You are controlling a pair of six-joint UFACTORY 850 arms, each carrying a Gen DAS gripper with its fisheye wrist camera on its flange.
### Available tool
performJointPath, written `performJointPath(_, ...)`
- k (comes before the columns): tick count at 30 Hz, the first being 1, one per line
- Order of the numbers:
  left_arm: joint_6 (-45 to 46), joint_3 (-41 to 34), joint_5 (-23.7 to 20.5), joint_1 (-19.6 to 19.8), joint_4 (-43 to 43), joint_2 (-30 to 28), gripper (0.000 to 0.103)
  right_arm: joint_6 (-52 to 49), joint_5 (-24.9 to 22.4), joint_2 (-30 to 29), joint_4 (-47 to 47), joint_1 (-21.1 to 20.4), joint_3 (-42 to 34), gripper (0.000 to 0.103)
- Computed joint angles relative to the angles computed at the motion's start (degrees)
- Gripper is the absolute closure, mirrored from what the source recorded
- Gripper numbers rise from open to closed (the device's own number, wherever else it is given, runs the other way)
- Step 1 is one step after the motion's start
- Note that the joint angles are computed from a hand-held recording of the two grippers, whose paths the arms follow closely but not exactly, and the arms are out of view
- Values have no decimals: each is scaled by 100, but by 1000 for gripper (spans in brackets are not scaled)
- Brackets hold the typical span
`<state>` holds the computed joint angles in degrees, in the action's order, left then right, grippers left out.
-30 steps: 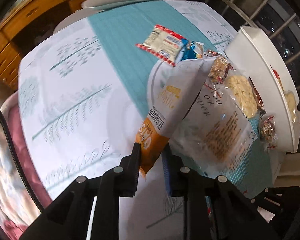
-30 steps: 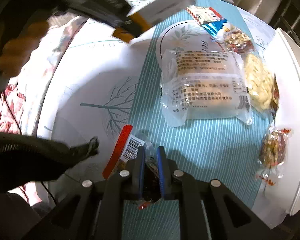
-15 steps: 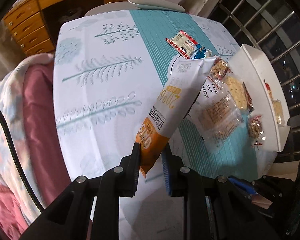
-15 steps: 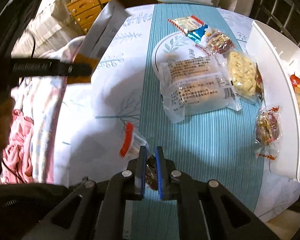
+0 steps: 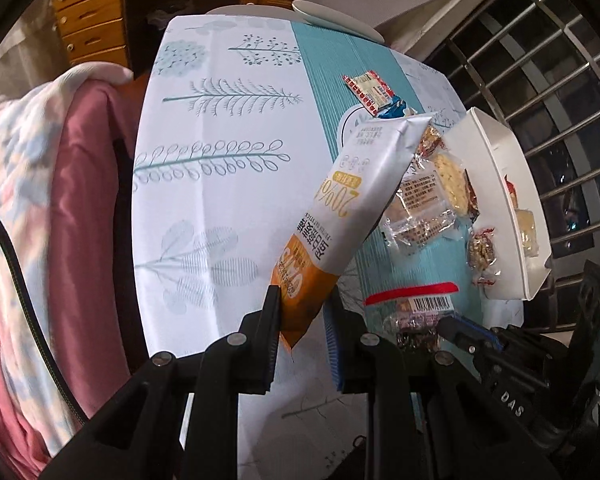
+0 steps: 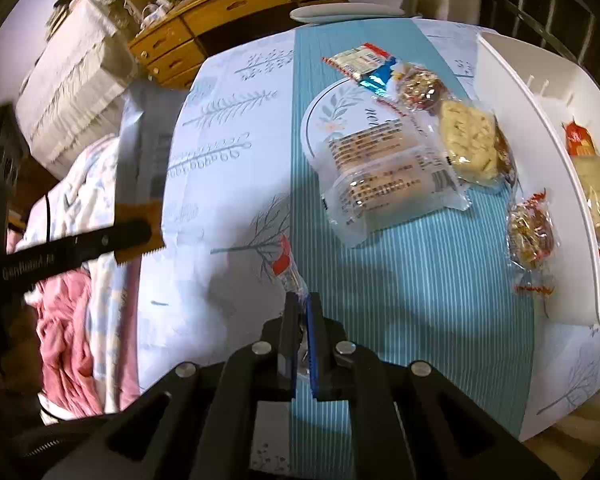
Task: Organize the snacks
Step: 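Lift the oat bar bag and red-strip bag and carry them over the tray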
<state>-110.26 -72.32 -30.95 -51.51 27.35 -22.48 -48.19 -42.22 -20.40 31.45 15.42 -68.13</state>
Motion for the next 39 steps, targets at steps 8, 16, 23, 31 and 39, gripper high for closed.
performJointPath(8,-597,-213,-334,-172,481,43,84,-60,-300,-43,267,-239,-353,99)
performJointPath(16,-366,-844,-786,-201,501,-212,84,-432,-692,-122,748,-618,-863,99)
performJointPath(23,-287,-1733,-1390,-234,756,-611,84,-605,-1090,-326,873,-986,-1413,99)
performJointPath(31,11,-3062,-1766,-182,858,-1343,84,-794,-1382,-673,822,-1440,-2044,99)
performJointPath(39,928,-5514,-2399,-128,550,-2761,84,-1005,-1726,-1150,681,-1796,-2759,99)
